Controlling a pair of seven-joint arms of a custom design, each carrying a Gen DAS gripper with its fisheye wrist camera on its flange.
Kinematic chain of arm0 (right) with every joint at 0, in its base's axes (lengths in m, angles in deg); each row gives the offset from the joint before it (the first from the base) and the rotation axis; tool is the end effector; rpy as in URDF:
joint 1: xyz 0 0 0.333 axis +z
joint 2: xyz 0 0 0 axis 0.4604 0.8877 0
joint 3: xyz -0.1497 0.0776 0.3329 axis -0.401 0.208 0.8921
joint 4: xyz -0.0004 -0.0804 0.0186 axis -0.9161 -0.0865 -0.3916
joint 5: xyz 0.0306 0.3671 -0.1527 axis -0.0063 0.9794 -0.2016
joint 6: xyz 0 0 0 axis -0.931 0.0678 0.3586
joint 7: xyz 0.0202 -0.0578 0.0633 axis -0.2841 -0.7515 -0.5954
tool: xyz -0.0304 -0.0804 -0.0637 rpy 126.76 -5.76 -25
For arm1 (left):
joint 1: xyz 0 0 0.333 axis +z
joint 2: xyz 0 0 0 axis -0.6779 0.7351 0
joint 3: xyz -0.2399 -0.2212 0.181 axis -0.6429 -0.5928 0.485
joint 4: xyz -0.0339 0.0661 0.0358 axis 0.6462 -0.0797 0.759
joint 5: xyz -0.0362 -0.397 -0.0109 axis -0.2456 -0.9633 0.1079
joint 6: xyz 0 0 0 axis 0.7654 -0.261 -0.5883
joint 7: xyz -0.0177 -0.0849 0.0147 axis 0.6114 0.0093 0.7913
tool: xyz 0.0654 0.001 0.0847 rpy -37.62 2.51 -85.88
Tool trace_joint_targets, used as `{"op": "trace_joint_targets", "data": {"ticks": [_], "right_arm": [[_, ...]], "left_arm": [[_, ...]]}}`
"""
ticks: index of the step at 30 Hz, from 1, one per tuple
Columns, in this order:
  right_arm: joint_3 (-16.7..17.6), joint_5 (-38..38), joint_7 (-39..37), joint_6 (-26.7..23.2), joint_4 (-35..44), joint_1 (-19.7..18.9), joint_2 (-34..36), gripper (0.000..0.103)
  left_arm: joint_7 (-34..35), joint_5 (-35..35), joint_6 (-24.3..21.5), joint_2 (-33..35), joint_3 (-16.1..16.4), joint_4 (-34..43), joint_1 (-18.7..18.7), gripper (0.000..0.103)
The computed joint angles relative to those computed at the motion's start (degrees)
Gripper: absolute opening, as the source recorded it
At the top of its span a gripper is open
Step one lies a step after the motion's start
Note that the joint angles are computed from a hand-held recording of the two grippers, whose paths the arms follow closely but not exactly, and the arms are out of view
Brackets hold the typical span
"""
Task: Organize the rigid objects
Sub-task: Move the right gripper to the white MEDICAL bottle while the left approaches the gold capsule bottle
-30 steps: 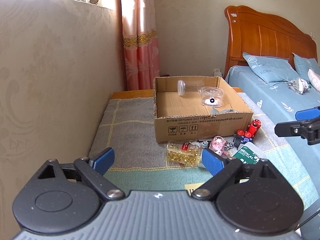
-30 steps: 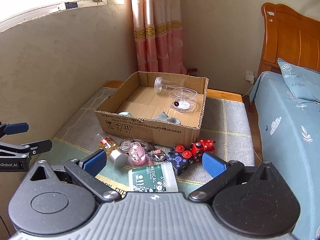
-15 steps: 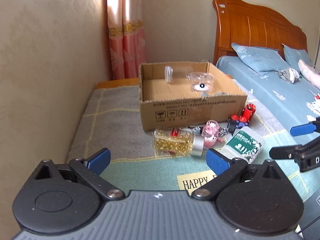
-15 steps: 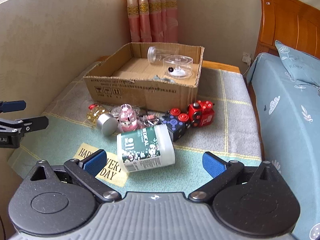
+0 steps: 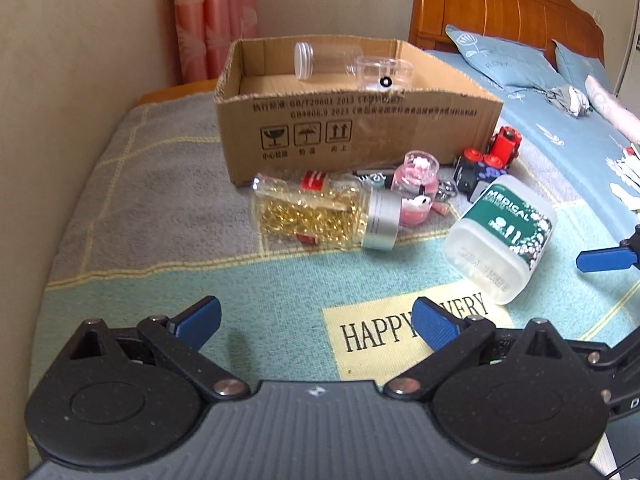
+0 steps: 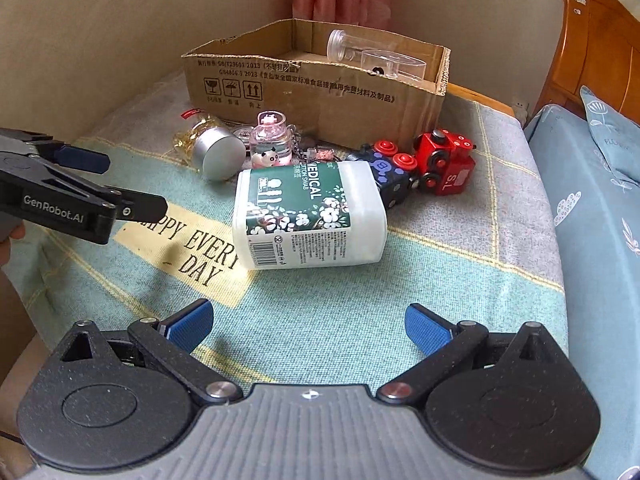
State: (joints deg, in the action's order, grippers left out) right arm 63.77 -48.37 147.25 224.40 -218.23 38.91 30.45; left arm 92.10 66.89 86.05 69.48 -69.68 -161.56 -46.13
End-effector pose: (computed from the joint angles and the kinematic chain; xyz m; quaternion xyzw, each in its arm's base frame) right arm 0.5605 0.1557 0.4647 -0.7592 0.5589 -0.2096 0.2597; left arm 0.6079 -0.1106 0.4666 -0.5613 0.7493 -0.2889 0.2000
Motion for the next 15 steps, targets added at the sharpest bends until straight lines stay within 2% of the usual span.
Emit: {"op": "trace_joint_targets", "data": {"ticks": [3,5,6,7,15], "right_arm": [[0.6,1.3,-1.7,0.4,0.2,-0.3,0.7,0.103],[0.5,0.9,-1.5,0.3,0.5,-0.3,1.3,0.103],[1.3,3.1,-3.3,0.5,0.5,-1.0,1.4,0.103],[1.6,4.2,-4.2,0.7,0.7,-1.3,1.6,0.103],[3.3,7.6,-8.4,2.4,0.9,-2.9,2.6,0.103]], "left_arm": [[-1.1,0.7,-1.5,1.1,0.4,1.0,-0.3,0.101],[-2.8,3.3,-0.2,1.6,1.5,0.9,-1.4,0.102],[-3.5,4.7,0.2,1.8,2.0,0.9,-1.9,0.102],[-2.3,3.7,0.2,2.0,1.0,1.2,-1.1,0.102],[-1.2,4.0,-1.3,4.7,0.1,5.2,-0.7,0.102]]}}
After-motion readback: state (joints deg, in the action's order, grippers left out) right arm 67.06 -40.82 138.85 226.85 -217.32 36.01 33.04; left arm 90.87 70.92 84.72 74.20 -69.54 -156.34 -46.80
